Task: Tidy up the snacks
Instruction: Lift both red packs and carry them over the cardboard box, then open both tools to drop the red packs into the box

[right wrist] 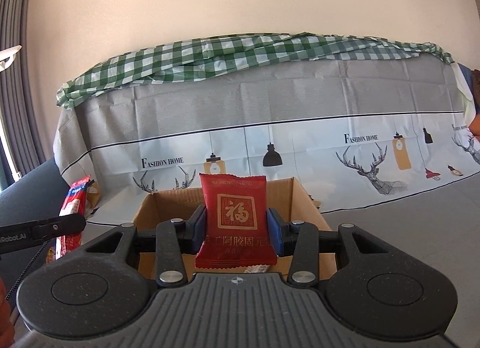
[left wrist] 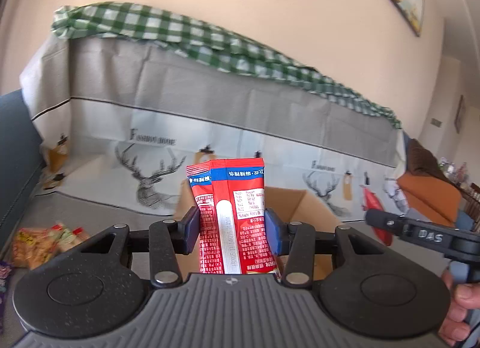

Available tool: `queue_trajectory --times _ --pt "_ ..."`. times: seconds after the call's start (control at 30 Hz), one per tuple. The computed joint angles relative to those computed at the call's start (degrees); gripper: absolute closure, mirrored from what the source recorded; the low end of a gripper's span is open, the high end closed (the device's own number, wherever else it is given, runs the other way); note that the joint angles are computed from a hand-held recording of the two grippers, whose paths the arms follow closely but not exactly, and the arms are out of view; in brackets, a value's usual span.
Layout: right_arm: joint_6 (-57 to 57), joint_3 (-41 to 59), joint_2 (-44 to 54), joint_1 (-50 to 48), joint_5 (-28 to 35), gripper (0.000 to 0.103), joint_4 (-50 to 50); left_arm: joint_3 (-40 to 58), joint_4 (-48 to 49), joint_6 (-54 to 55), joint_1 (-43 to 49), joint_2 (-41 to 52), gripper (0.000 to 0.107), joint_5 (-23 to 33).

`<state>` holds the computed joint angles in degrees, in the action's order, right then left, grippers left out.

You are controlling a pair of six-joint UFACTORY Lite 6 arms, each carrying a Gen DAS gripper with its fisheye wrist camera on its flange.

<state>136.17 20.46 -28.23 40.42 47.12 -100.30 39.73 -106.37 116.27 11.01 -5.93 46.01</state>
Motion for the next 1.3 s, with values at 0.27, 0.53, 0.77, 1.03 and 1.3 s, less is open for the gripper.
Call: queue_trajectory --times 0.27,0.53,0.77,1.03,1.3 --pt "-0.8 0.0 0.4 1.2 2.0 0.059 1.2 -1.5 -2.3 1.3 -3.8 -0.8 0.057 0.1" --pt "0.1 0.9 2.3 2.3 3.4 0.059 1.3 -2.6 -4.6 1.5 -6.8 -1.1 0.057 -1.3" --pt "-0.5 0.9 2.2 1.7 3.0 0.059 1.2 -1.8 -6.3 1.9 -8.8 0.2 0.057 -1.9" --pt "-0.9 1.8 3.2 0.0 -0.3 0.054 0.9 0.6 -2.0 -2.7 -9.4 3.0 0.042 -0.7" --pt "-1.3 2.7 4.9 0.2 1.5 0.043 2.6 2.2 -2.2 -3.5 -7.9 4.6 0.033 -0.8"
